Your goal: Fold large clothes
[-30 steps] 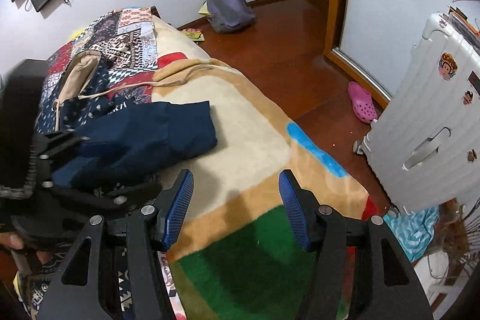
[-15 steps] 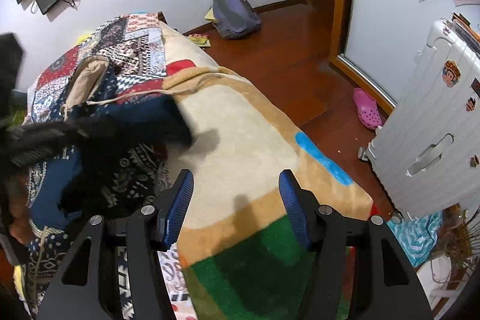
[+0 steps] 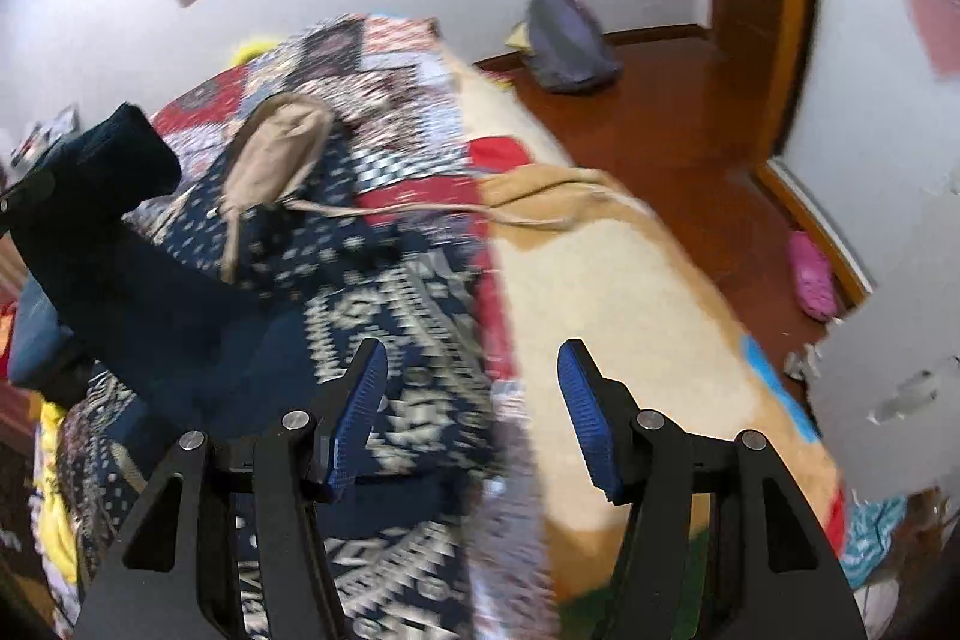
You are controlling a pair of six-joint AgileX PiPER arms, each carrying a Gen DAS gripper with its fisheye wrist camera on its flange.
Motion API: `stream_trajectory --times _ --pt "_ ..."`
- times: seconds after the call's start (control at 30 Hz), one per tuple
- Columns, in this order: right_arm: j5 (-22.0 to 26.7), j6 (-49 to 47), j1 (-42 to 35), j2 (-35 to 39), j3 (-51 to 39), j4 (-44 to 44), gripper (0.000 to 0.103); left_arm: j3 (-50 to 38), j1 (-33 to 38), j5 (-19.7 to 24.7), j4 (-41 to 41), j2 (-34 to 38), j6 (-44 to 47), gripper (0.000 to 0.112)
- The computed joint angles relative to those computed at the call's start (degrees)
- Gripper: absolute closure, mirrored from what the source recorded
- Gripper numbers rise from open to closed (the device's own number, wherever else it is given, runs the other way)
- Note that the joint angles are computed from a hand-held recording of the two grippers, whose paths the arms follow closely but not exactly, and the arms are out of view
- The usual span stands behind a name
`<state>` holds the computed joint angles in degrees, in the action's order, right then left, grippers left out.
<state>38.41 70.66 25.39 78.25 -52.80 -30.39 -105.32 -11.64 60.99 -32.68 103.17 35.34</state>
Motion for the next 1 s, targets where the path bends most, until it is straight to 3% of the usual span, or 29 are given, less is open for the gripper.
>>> stream_trajectory --times 0.13,0.3,0.57,0.9,1.0 --pt "-2.6 -7.7 -0.8 7.1 -3.9 7.1 0.048 5.7 5.7 -1.1 -1.5 -1.2 2.9 0.106" --pt "-1.3 -15.0 0.0 14.3 -8.2 13.7 0.048 11.8 12.4 -3.1 -1.9 -0.5 5.6 0.106" --pt "4.9 -13.4 4.5 18.7 -12.8 9.1 0.046 20.1 19.4 -7.0 -0.7 2.1 7.8 0.106" --pt "8.6 -12.2 6.7 20.4 -15.1 6.7 0.045 24.7 26.0 -2.4 -6.8 2.7 12.8 0.106" --pt "9.2 -11.9 6.9 20.8 -15.5 6.2 0.045 23.0 26.8 0.0 -7.3 4.2 10.3 0.090"
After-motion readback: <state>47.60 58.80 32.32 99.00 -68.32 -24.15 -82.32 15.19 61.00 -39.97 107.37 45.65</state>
